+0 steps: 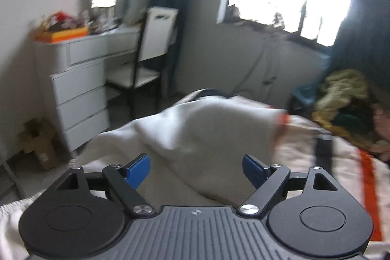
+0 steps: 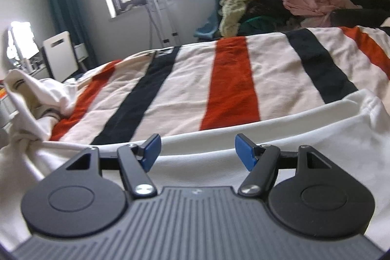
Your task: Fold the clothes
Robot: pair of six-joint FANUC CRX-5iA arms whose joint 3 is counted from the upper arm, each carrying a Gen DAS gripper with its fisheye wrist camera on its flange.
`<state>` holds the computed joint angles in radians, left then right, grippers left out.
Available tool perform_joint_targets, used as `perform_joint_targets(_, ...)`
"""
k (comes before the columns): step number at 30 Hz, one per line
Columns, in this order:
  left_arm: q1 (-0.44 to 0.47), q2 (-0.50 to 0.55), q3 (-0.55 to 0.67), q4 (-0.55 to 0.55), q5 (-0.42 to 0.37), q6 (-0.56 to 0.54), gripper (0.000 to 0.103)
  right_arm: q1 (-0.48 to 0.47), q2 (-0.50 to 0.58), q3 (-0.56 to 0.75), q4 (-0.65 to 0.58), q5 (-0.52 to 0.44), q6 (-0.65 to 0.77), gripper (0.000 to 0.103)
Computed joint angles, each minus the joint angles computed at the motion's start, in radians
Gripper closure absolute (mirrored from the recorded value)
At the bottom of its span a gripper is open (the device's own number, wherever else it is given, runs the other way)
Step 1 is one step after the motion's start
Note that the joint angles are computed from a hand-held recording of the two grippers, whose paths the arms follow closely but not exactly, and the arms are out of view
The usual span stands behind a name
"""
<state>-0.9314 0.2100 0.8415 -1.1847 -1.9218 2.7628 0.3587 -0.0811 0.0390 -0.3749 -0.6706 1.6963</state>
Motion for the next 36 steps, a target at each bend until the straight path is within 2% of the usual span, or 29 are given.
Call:
perform_joint_targets(2, -0.067, 0.028, 0.023, -0.042, 0.027, 0.023, 0.011, -0.016, -0.005, 0.011, -0.054, -0.025, 0.043, 0.033)
perform_joint_targets(4, -0.115, 0.037, 0.000, -0.056, 0.075, 0.073, 0.002, -0.040, -0.007, 0.028, -0.119, -0.062, 0.091, 0.033)
perform_joint_targets(6, -0.151, 0.048, -0.015, -0.056, 0.114, 0.104, 0.003, -0.074, 0.003, 0.065, -0.206, -0.140, 0.152, 0.032)
perform_joint_targets(8, -0.153, 0.056, -0.017, -0.009, 0.125, 0.081, 0.003, -0.128, 0.018, 0.102, -0.333, -0.224, 0.262, 0.034)
perform_joint_targets(14, -0.190, 0.023, -0.071, -0.035, 0.125, 0.089, 0.003, -0.153, 0.064, 0.167, -0.414, -0.361, 0.249, 0.033)
perform_joint_targets(17, -0.174, -0.028, -0.144, -0.014, 0.173, 0.145, 0.002, -0.150, 0.101, 0.223, -0.463, -0.423, 0.153, 0.032)
perform_joint_targets(21, -0.157, -0.090, -0.231, -0.012, 0.204, 0.241, 0.003, -0.105, 0.178, 0.312, -0.535, -0.431, -0.060, 0.032)
perform_joint_targets(23, -0.157, -0.094, -0.246, -0.013, 0.180, 0.316, 0.004, -0.090, 0.243, 0.365, -0.662, -0.421, -0.152, 0.033)
perform_joint_targets(27, -0.136, -0.077, -0.238, -0.008, 0.074, 0.364, 0.005, -0.039, 0.402, 0.495, -0.918, -0.412, -0.313, 0.032)
perform_joint_targets(30, -0.094, -0.137, -0.320, 0.047, 0.115, 0.491, 0.005, 0.019, 0.485, 0.565, -1.029, -0.369, -0.336, 0.032)
perform_joint_targets(31, -0.079, -0.149, -0.339, 0.059, 0.118, 0.522, 0.005, 0.033, 0.512, 0.589, -1.057, -0.364, -0.350, 0.029)
perform_joint_targets(32, -0.061, -0.153, -0.350, 0.071, 0.109, 0.547, 0.005, 0.047, 0.538, 0.612, -1.079, -0.357, -0.365, 0.018)
perform_joint_targets(33, -0.040, -0.156, -0.360, 0.087, 0.102, 0.570, 0.006, 0.060, 0.559, 0.630, -1.078, -0.345, -0.388, 0.015)
perform_joint_targets(36, 0.021, -0.175, -0.402, 0.146, 0.120, 0.626, 0.007, 0.098, 0.622, 0.690, -1.074, -0.311, -0.458, 0.015)
